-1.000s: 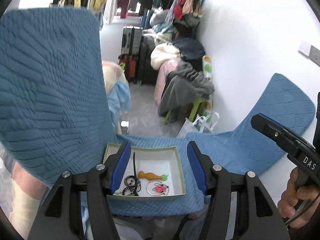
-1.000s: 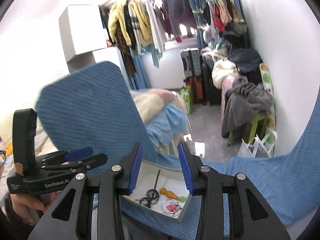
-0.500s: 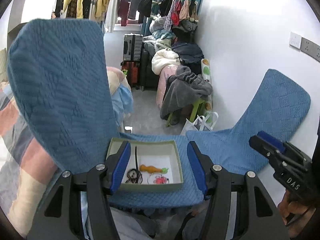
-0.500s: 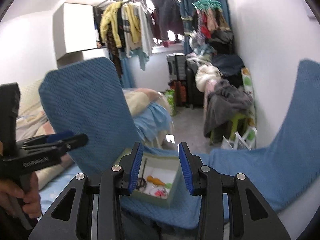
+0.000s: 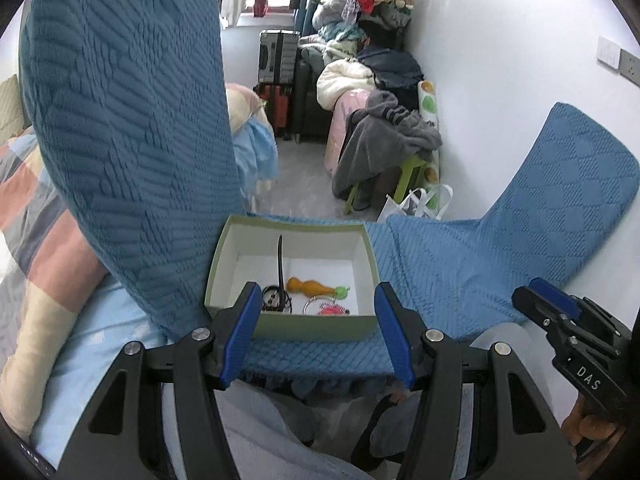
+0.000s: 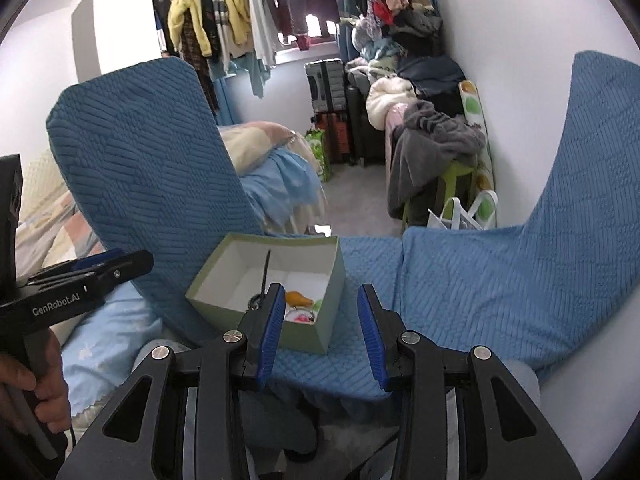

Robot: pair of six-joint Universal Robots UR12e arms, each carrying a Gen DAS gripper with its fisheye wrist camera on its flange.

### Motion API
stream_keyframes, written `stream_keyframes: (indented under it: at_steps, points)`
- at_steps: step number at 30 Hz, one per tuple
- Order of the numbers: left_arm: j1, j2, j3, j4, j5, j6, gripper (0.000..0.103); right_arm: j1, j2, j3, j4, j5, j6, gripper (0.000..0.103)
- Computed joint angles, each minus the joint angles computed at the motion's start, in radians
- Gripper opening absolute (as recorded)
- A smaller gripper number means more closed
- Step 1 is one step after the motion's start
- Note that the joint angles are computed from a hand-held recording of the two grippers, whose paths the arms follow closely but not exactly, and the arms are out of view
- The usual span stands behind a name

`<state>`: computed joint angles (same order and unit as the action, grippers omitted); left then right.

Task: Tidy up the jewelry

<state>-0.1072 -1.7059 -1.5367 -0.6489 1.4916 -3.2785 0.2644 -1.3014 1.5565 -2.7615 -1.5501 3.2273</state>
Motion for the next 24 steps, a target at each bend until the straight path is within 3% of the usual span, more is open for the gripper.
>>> stream_keyframes:
  at_steps: [8, 13, 15, 17, 24]
  points:
    - [-0.003, 0.0, -0.016, -0.016, 0.008, -0.008, 0.064, -0.003, 0.004, 0.021, 0.017, -0.019, 0.026, 0.04]
    - [-0.006, 0.0, -0.019, -0.019, 0.024, -0.016, 0.077, -0.009, 0.01, 0.021, 0.019, -0.025, 0.043, 0.056]
    - [-0.008, -0.002, -0.018, -0.023, 0.037, -0.016, 0.08, -0.008, 0.011, 0.024, 0.008, -0.044, 0.044, 0.072]
    - [-0.009, -0.004, -0.018, -0.024, 0.047, -0.017, 0.083, -0.007, 0.014, 0.023, -0.003, -0.064, 0.047, 0.078]
    - [-0.013, -0.011, -0.014, -0.045, 0.076, -0.021, 0.084, -0.011, 0.021, 0.021, -0.014, -0.087, 0.052, 0.102]
